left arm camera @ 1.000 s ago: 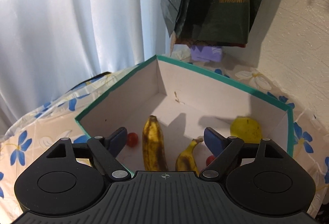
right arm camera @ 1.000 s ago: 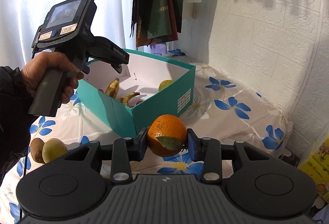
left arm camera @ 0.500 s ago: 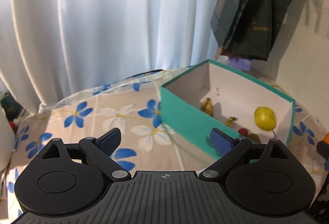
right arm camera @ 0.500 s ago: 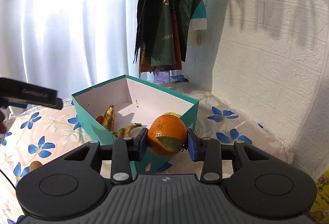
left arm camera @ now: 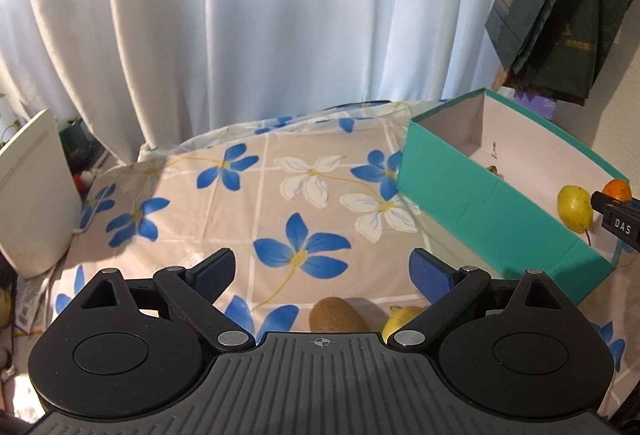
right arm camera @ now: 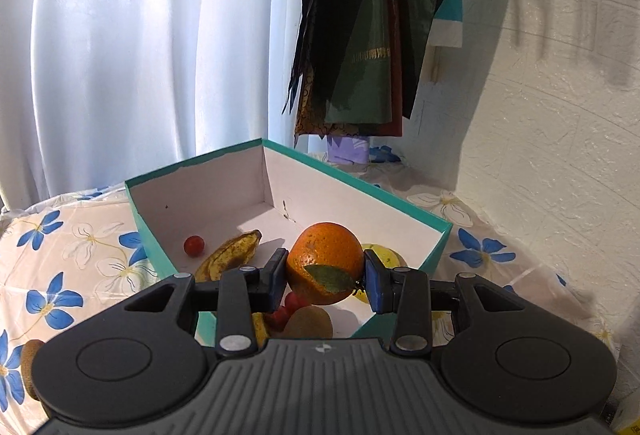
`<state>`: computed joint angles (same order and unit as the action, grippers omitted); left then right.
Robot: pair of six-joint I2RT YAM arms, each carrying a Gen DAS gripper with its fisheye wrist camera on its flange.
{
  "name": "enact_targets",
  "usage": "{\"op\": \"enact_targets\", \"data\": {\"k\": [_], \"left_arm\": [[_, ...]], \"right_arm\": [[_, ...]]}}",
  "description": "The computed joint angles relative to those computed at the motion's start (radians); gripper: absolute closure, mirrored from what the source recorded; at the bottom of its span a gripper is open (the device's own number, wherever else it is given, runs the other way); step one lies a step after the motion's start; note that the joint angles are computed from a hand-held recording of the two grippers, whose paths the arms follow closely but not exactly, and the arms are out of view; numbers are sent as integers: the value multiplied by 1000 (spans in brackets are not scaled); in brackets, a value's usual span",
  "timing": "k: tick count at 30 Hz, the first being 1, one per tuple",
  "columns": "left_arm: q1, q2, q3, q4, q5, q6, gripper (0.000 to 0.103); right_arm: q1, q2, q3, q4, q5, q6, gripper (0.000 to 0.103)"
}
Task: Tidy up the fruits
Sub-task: 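Lower the orange mandarin into the teal box and open the right tool, then grasp the brown kiwi on the tablecloth with the left tool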
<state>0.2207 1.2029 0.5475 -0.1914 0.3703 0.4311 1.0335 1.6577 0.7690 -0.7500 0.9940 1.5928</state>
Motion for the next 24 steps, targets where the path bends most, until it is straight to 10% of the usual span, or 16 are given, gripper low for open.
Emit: {"op": "enact_targets", "data": {"k": [15,24], "left_arm": [[106,218,51,81,-40,27,6],[70,314,87,54,-100,-12,2]], "right_arm": [[-129,63,-28,203,-57,-205,60],[93,70,77,-222,56,248,21]]}}
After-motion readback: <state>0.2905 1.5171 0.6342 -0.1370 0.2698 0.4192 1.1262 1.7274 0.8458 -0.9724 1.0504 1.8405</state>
